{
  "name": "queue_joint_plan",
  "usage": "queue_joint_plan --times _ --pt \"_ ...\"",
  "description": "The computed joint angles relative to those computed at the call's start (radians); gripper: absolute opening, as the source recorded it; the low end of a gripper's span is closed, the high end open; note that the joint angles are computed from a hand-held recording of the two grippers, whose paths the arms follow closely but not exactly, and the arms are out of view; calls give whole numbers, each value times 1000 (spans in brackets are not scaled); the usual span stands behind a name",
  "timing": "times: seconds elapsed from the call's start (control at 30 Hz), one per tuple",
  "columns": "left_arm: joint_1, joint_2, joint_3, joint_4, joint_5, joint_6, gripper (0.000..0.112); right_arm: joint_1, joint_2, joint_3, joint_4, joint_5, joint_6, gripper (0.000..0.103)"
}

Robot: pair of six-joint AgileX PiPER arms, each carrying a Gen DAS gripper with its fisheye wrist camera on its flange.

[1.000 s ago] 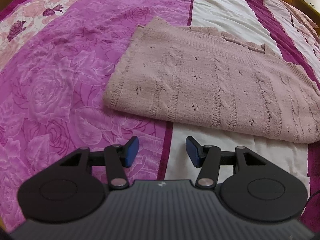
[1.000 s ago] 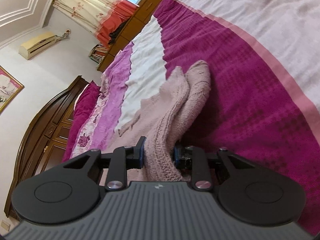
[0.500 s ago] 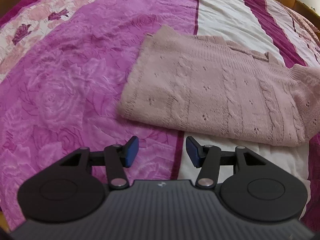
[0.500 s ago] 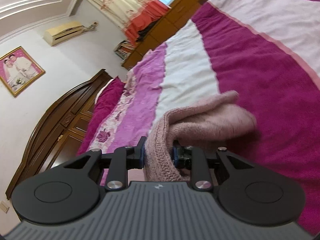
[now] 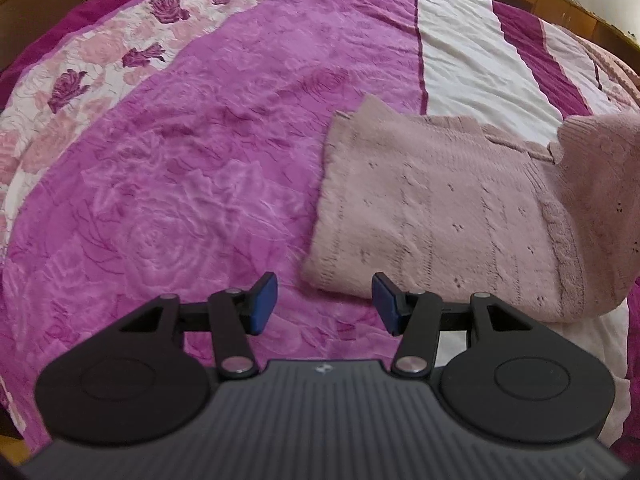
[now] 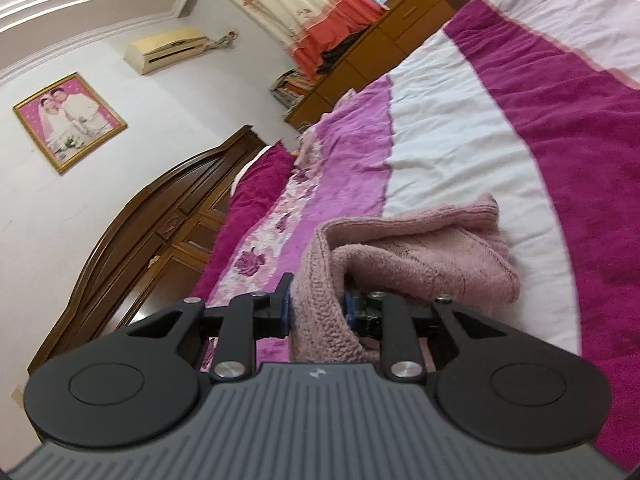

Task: Fold small clothes
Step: 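Lift the side and fold it over the other half with the right tool, then open the right tool and release the folded side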

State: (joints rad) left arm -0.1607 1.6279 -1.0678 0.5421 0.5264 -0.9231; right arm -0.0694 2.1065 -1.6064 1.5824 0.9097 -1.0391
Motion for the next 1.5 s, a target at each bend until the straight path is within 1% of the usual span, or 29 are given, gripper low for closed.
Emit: queue_joint_plan --times 0.23,0.4,0.57,0.7,0.83,0.97,1.07,1.17,1.3,1.4,1.5 --pt "63 -38 37 -21 -40 40 54 118 -2 -61 -29 -43 60 26" --pt "113 -62 64 -41 -63 73 54 240 41 -122 -83 -128 119 26" --pt "158 -81 96 -68 -84 103 54 350 134 -214 -194 -201 212 26" --pt "197 -86 124 -108 -122 144 54 422 192 -251 -283 -265 265 26" --pt "219 -68 125 -151 -132 189 54 463 228 -272 -389 -298 349 29" --pt "225 -78 139 -164 -147 201 54 487 219 -232 -356 -333 297 43" --pt "226 -84 146 -162 -153 200 54 486 189 -189 -345 -336 270 48" --pt "221 -86 146 -156 -160 197 54 475 124 -78 -264 -347 197 51" --pt "193 -94 148 -130 -173 184 54 458 17 117 -92 -371 14 54" --pt "172 -98 143 -132 -175 194 54 444 -48 216 -17 -378 -92 55" --pt "152 -100 128 -133 -170 189 54 420 -115 297 38 -384 -164 55"
